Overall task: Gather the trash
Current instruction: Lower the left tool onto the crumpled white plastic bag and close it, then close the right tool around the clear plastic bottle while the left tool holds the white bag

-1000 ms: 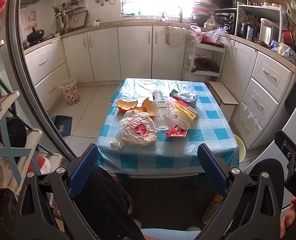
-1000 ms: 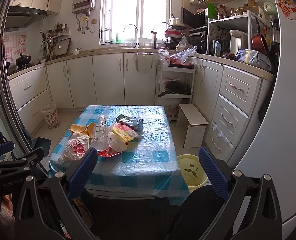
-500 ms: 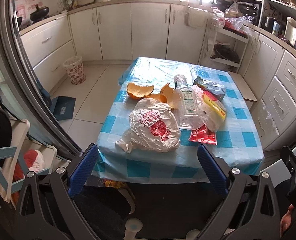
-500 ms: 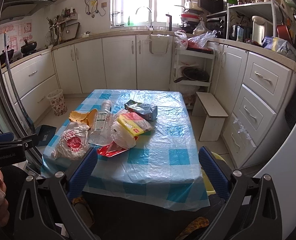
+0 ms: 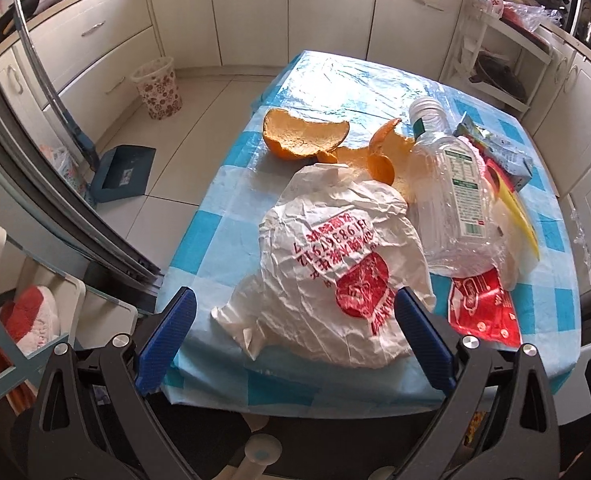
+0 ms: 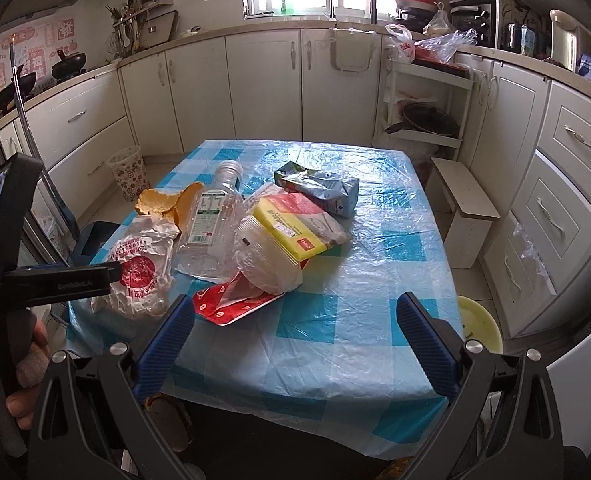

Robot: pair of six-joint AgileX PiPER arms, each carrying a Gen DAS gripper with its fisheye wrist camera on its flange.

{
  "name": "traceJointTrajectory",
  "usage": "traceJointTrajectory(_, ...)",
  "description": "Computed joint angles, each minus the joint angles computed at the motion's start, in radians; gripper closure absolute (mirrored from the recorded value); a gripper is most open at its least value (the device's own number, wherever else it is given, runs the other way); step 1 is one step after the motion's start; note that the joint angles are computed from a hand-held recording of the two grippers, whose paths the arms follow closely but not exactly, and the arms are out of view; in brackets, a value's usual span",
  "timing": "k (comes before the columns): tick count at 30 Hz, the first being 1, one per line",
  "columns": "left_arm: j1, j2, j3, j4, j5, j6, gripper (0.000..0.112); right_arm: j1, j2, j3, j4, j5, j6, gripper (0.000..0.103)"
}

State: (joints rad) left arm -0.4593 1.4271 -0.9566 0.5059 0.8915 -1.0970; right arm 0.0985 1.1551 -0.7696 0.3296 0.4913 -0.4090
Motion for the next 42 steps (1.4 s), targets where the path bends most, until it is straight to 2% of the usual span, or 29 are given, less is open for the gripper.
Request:
traceJointTrajectory(5,0.023,0.067,-0.034,0.031,-0.040,-0.006,0.018,-0.049,0.065,0.003,0.090,-0.006,-0.089,0.006)
traceJointTrajectory(7,0.021,0.072,-0.039,0.031,-0.051,-0.001,0.025,-0.069,0.087,-0.002,0.126,-0.001,-0.118,0.006)
traceJointTrajectory(10,0.038,0.091,-0.045,-0.036,-0.090,0.075,0.045,-0.076,0.111,-0.005,0.149,0.000,-0.131,0.006)
traceJointTrajectory(12,0.050,0.105,-0.045,-0.083,-0.112,0.128,0.067,-0.080,0.122,-0.007,0.160,0.003,-0.138,0.006)
traceJointTrajectory(15,0.054,0.097,-0.033,-0.099,-0.131,0.144,0.091,-0.086,0.131,-0.007,0.181,-0.001,-0.152,0.006)
traceJointTrajectory(18,0.039,0.064,-0.018,-0.060,-0.140,0.108,0.097,-0.097,0.139,-0.010,0.208,0.000,-0.172,0.006)
traceJointTrajectory(22,0.034,0.012,0.003,-0.043,-0.149,0.087,0.099,-0.101,0.147,-0.014,0.237,0.004,-0.195,0.006)
traceJointTrajectory(26,0.048,-0.060,0.030,-0.049,-0.159,0.092,0.099,-0.100,0.128,-0.018,0.334,0.007,-0.285,0.006)
traceJointTrajectory(30,0.066,-0.124,0.050,-0.025,-0.154,0.065,0.100,-0.009,0.159,-0.096,0.309,0.001,-0.253,0.006)
traceJointTrajectory(33,0.064,-0.155,0.057,0.017,-0.133,0.036,0.099,0.097,0.249,-0.206,0.210,-0.015,-0.131,0.006)
traceJointTrajectory(35,0.077,-0.174,0.063,0.019,-0.131,0.039,0.099,0.170,0.328,-0.287,0.075,-0.036,0.015,0.006)
traceJointTrajectory(42,0.186,-0.244,0.104,-0.031,-0.152,0.110,0.099,0.301,0.597,-0.544,-0.264,0.063,0.390,0.009)
